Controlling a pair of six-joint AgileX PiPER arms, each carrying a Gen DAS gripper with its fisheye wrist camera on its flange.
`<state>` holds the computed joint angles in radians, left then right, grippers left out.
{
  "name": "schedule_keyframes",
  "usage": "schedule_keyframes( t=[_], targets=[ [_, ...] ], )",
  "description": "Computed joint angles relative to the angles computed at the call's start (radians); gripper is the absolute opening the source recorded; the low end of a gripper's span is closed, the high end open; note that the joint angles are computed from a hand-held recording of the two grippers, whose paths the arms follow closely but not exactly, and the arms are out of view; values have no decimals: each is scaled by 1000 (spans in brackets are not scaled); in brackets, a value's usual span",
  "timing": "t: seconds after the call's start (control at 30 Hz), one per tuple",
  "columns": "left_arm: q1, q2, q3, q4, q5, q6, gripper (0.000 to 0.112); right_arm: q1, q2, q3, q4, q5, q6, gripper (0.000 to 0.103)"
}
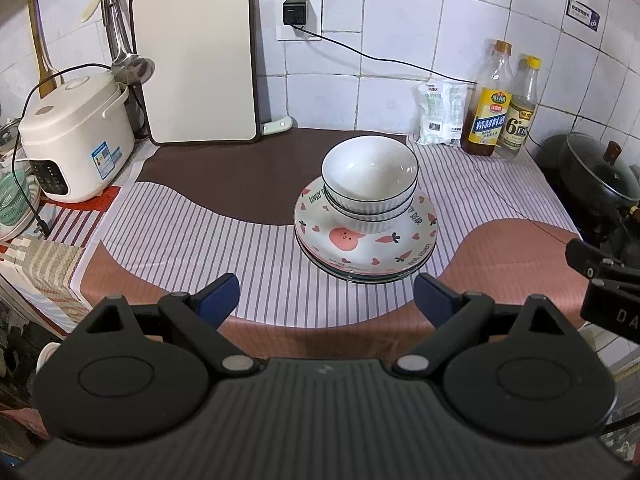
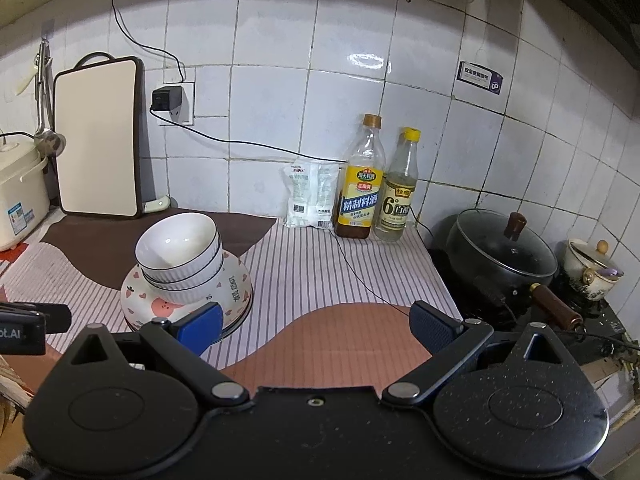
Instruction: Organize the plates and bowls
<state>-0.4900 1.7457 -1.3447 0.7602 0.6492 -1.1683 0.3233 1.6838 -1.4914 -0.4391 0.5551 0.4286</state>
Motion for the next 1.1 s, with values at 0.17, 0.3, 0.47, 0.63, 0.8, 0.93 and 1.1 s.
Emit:
schedule_keyframes(
  t=[0.17,0.3,0.47,0.63,0.8,0.93,1.1],
  targets=[
    [-4,-2,7,12,-6,-10,95,6,-1,5,-8,0,14,101],
    [1,-8,14,11,-25,-5,95,5,0,4,-3,2,7,101],
    [3,-8,11,0,-20,-1,95,8,2,0,0,9,6,101],
    [4,-12,19,0,-24,-12,95,8,4,1,3,12,2,101],
    [3,-14,23,13,-25,-26,95,5,6,-2,14,14,-9,101],
    [4,-14,25,15,-24,-30,95,5,6,0,11,13,-6,101],
    [5,-13,23,6,-25,-11,95,8,6,6,6,13,4,101]
  ],
)
